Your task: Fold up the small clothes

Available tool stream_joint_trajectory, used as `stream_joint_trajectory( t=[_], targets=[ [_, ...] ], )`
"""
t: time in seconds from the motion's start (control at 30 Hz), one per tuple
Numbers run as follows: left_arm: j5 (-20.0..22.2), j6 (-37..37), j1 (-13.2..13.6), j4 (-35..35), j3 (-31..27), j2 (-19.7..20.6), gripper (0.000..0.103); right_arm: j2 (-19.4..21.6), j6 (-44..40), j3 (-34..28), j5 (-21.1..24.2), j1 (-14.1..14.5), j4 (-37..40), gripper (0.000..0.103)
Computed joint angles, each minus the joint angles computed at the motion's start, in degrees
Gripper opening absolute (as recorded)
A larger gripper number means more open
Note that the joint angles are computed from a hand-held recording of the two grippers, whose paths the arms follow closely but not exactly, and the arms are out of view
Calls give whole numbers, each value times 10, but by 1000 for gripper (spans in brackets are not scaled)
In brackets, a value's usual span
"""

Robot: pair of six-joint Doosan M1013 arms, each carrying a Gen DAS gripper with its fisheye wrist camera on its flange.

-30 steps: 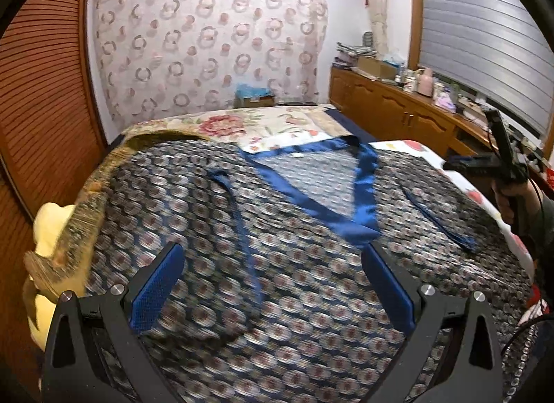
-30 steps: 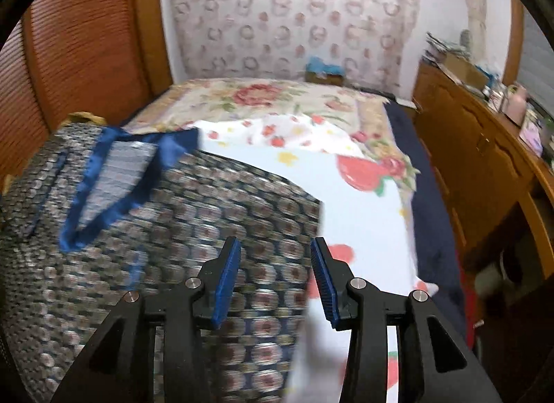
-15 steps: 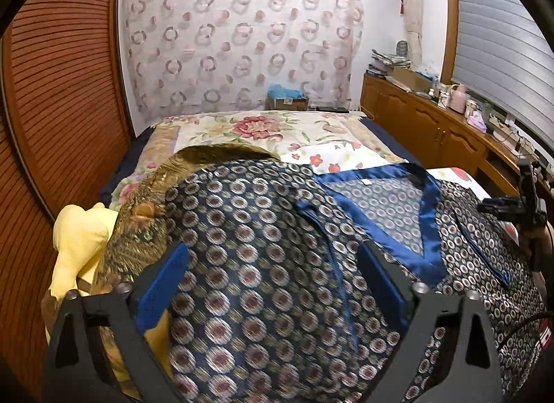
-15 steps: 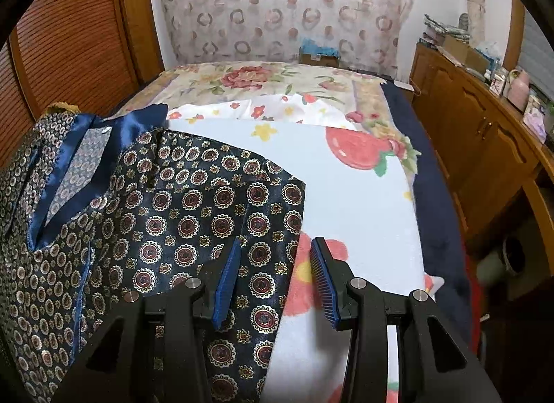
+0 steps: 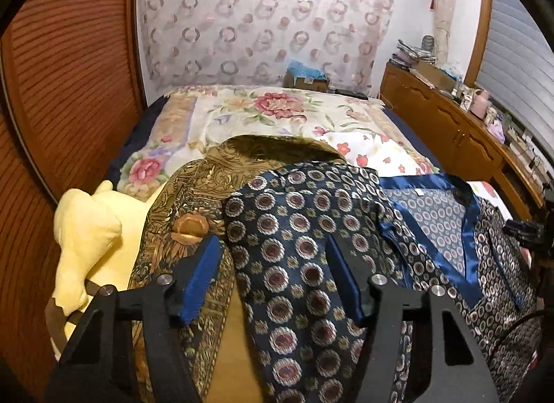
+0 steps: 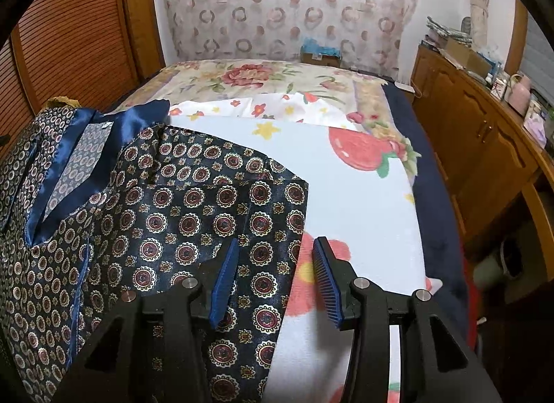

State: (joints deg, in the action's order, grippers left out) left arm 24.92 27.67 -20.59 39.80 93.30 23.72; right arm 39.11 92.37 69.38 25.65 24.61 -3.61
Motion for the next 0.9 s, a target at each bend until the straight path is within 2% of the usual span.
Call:
stream_joint_trajectory(
  t=[0.07,0.27,0.37,0.63,0.7,0.77,0.83,0.9],
  targets=[
    [-3,25,4,-29,-5,4,58,0,-1,0,0,0,0,47],
    [8,65,15,-85,-21,17,58,0,-3,0,0,0,2,48],
    [5,111,21,-145,-26,22,58,0,-3,0,0,0,2,48],
    [14,143,24,-176,-34,25,53,0,-3,0,0,0,1,48],
    [11,148,24,-180,-33,25,46,0,-3,0,0,0,1,48],
    [4,155,23,-181,-31,23,18,0,-3,0,0,0,1,48],
    [-9,145,19,-158,-25,18,8,0,-2,1,-1,0,1,48],
    [-18,111,11,-110,-20,11,6,0,-7,0,-1,-1,5,48]
  ],
)
